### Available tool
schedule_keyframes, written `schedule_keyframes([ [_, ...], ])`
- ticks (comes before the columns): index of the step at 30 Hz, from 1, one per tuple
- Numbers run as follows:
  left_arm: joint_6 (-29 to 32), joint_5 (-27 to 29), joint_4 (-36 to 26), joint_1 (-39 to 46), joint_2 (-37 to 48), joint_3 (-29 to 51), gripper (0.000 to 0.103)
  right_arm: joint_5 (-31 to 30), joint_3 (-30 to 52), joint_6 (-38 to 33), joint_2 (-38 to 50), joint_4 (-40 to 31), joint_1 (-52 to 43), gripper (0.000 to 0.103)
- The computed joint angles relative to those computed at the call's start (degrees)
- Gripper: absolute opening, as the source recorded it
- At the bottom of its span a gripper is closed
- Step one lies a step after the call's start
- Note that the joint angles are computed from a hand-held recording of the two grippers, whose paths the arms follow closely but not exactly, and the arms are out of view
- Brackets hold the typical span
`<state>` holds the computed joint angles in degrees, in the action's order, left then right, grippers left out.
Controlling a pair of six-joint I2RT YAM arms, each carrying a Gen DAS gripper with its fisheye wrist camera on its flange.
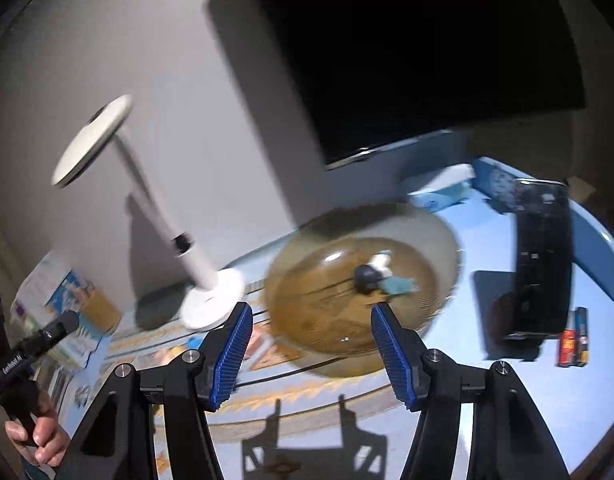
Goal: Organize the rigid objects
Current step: 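Open the left gripper to drop the figurine into the bowl, then grasp the clear plastic cup with the left gripper while the right gripper grasps the red-caped figure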
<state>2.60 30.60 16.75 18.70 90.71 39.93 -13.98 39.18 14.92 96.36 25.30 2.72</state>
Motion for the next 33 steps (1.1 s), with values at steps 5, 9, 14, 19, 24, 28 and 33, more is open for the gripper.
schedule_keyframes([
  [5,2.2,1.4,1.7,9.8,-2.6,-5.3,0.080,2.3,-0.8,0.7,1.1,2.1,9.8,0.060],
  [9,5.4,-0.5,5.4,13.6,5.8,-6.1,0.080,3.0,0.5,1.7,9.2,6.6,16.2,0.060],
  [14,8.3,-5.0,12.1,13.9,24.0,-2.5,0.080,4.1,4.7,2.6,23.9,12.3,20.5,0.060],
  [19,7.7,-6.9,16.4,13.1,32.1,-0.6,0.080,6.9,8.2,1.8,31.4,12.5,22.0,0.060],
  [24,8.7,-8.2,16.5,11.8,32.6,-0.8,0.081,5.2,10.7,1.9,33.2,10.1,21.1,0.061],
  [28,8.3,-8.5,17.6,11.8,32.4,-1.2,0.081,3.9,11.1,2.1,33.2,9.0,20.2,0.061],
  [33,9.5,-9.2,18.0,10.9,32.3,-1.7,0.081,4.8,12.0,3.0,33.6,7.3,20.0,0.061],
])
